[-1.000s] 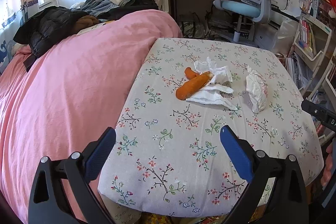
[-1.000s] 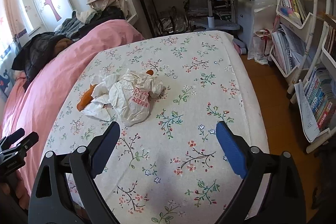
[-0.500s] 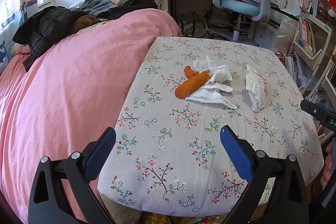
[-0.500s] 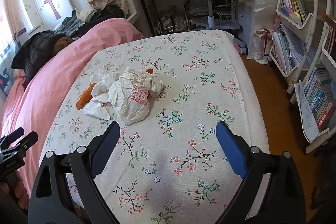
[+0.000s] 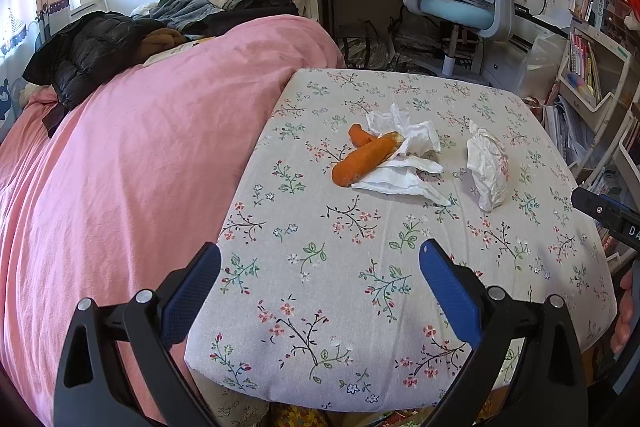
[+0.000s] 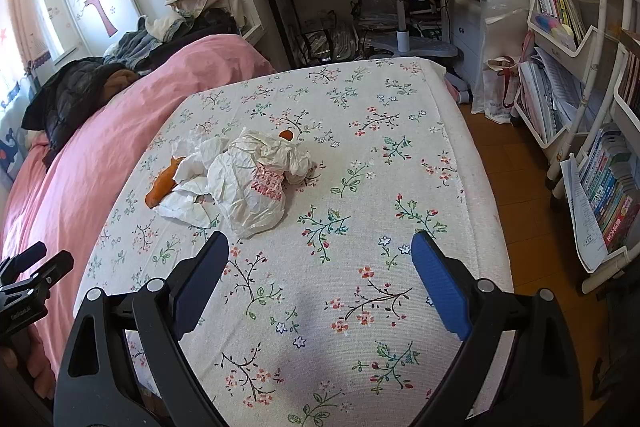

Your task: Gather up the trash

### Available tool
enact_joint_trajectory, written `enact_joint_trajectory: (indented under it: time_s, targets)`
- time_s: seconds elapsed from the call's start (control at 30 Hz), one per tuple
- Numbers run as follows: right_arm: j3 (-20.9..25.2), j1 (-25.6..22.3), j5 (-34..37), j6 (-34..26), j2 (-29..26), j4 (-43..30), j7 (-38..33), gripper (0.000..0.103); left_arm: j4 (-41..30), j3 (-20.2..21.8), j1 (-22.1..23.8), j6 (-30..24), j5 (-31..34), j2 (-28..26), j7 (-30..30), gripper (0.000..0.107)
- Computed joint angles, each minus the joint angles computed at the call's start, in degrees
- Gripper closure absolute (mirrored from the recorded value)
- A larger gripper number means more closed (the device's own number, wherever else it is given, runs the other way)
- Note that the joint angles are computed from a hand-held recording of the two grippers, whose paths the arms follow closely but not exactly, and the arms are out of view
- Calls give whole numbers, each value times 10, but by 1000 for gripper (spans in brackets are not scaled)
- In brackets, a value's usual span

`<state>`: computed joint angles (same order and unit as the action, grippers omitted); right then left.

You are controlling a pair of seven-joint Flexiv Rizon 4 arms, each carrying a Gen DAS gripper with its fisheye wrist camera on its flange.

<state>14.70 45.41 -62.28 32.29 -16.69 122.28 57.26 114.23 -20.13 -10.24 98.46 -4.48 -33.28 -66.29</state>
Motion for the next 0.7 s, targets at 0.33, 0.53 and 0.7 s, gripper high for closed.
enact_joint_trajectory:
  time_s: [0.33, 0.53, 0.7]
  targets:
    - [0, 0, 0, 0, 0, 0, 0, 14, 0, -1, 1, 0, 2, -1, 0, 12]
    - [0, 0, 0, 0, -1, 0, -1, 14, 0, -1, 0, 0, 2, -1, -1, 12]
    - [0, 0, 1, -1, -1, -1, -1, 14, -2, -1, 0, -2, 2, -2, 1, 12]
